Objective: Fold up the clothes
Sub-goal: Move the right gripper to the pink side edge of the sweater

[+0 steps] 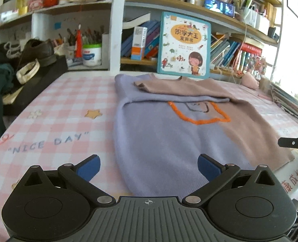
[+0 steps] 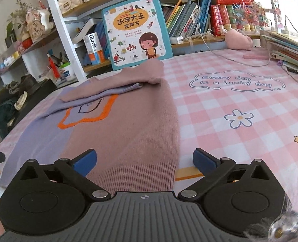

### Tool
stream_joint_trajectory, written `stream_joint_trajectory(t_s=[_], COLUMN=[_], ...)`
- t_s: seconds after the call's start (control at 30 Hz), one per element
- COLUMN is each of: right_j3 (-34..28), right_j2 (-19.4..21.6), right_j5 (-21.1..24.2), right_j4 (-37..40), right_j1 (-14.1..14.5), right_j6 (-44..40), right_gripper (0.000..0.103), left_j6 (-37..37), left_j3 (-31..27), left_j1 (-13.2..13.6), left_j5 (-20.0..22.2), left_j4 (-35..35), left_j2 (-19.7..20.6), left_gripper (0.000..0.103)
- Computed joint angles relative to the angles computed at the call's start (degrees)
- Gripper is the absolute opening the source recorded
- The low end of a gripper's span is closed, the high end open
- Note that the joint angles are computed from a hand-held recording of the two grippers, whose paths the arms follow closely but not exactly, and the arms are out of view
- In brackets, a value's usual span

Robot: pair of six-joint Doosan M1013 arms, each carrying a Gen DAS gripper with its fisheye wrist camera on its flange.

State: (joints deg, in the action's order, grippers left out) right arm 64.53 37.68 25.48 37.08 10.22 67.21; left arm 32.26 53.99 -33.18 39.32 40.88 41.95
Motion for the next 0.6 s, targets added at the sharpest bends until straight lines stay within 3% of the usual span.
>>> stream_joint_trajectory(t_s=[0.27,0.37,0.47,0.6], right_j3=[3.2,3.9,3.0,1.5], right_j2=[-1.0,-1.3,-1.2,-0.6], right_j5=[-4.3,-5.4,-3.3,1.4], right_j4=[10.8,11.6,8.5,10.5], right_j1=[-0.3,-0.1,-0.1,-1.1], right_j6=[-5.3,-7.1,-6.4,-8.7], right_gripper=[0.103,0.103,0.103,0.103], left_j6=[-4.7,-6.7,-8.3,-9.4], left_j3=[2.3,2.4,2.3,3.0], left_j1=[0.5,1.0,1.1,1.2], left_j5=[0.2,-0.1,0.0,-1.5], left_j4=[-2.9,-5.2,-5.6,-5.5], left_j2=[-1.1,-1.1,-1.1,-1.3], left_gripper=[0.103,0.103,0.103,0.103])
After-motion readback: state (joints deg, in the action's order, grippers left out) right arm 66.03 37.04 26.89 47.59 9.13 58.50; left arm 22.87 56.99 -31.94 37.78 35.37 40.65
